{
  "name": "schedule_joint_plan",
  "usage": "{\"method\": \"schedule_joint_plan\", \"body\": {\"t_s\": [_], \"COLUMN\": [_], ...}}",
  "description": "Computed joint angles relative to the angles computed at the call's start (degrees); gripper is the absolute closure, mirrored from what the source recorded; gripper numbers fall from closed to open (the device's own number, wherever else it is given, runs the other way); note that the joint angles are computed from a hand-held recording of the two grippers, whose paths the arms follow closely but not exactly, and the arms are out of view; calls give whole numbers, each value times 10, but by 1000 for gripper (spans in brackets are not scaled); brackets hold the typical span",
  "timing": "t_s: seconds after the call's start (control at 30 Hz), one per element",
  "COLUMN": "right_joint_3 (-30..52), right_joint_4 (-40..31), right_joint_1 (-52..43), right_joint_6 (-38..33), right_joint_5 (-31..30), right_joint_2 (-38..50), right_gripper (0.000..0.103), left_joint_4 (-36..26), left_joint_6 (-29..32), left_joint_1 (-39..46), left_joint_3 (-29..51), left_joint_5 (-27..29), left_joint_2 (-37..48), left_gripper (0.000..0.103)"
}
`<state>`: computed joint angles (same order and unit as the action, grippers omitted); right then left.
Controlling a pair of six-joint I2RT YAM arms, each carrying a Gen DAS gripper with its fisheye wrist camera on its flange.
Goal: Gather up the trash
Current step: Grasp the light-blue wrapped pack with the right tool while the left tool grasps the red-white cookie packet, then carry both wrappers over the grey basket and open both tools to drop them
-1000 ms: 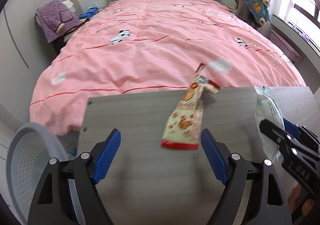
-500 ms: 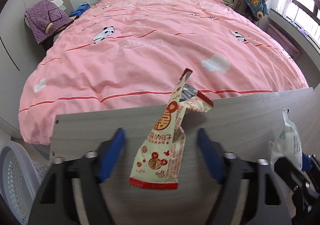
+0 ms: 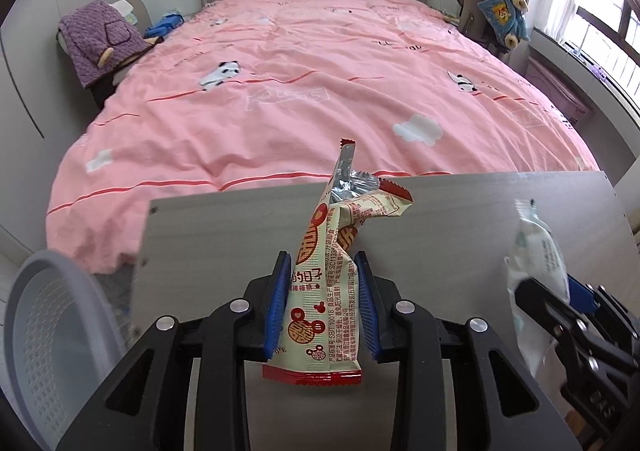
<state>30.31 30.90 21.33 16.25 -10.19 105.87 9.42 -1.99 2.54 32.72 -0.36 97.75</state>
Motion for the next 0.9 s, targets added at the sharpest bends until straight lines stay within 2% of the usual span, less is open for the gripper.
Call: {"method": "schedule_joint_plan", "body": {"t_s": [0.13,0.37,0.6,0.77,0.9], "right_joint_3": [-21,-45,-40,-16,13], "right_joint_4": [0,-6,-28,-50,-66], "right_joint_1": [32,119,213,270,307], "right_joint_6": [10,48,79,93,97], "right_joint_5": [17,56,104,132,147], "right_joint_2": [-24,-54,-80,-79,-70], "right_gripper": [54,54,54,54,54], "left_joint_4": [-6,-47,-122,-170,-183], "left_joint_6": [16,67,156,243,312], "left_joint_1": [29,117,263,408,526], "left_joint_3": [-68,-147,-195,-191,-169], "left_joint_5": [4,46,118,191,241], "left_joint_2": [-86,-215,-344,-366,-329], "left_gripper": [71,71,71,71,71]}}
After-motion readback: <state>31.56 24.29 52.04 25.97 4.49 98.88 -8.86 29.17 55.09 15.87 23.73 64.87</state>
